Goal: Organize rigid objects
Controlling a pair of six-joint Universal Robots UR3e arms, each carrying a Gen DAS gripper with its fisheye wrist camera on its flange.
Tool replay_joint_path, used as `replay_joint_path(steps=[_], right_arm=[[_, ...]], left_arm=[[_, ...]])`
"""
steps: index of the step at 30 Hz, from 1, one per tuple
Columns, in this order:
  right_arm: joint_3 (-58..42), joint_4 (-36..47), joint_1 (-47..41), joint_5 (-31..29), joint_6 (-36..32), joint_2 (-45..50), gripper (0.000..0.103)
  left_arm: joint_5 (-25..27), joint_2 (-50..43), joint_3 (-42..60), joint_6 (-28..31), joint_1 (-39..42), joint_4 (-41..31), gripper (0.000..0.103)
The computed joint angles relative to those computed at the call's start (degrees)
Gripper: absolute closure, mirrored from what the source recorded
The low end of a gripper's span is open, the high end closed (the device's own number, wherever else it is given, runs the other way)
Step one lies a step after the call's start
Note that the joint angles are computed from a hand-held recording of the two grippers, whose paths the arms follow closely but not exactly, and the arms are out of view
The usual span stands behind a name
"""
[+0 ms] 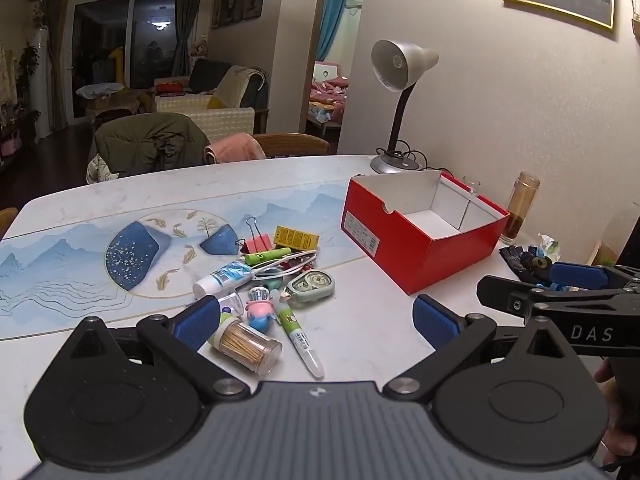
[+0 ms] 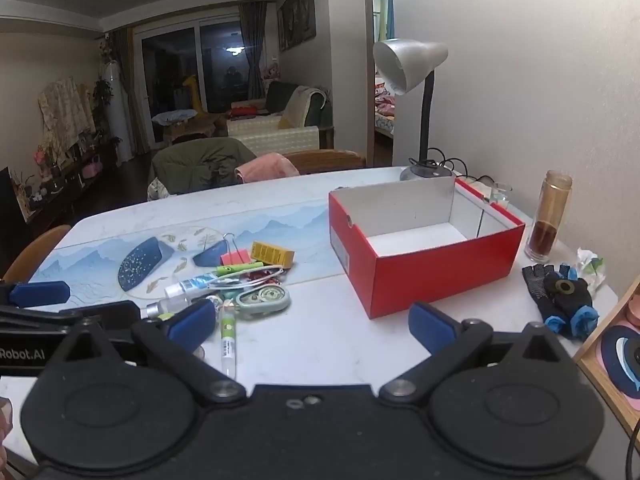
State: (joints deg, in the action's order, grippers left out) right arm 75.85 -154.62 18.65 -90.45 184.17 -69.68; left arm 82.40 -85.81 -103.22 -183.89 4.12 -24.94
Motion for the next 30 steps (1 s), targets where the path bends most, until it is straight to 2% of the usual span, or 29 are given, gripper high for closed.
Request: replay_joint_path(steps=[8, 20, 30], right_arm=[[0.47, -0.62, 0.14, -0.71, -0.51, -0.58, 0.0], [2.36, -1.58, -1.13, 2.98, -0.97, -2.17, 0.0], [1.58, -1.95, -0.64, 3.57, -1.79, -1.58, 0.0]], left_arm=[[2.7, -0.4, 0.28, -0.16, -1.52, 0.89, 0.0], [3.03, -0.74, 0.75, -0.98, -1.34, 1.57, 0.0], [2.44, -0.64, 0.32, -1.0, -0.63, 1.84, 0.0]])
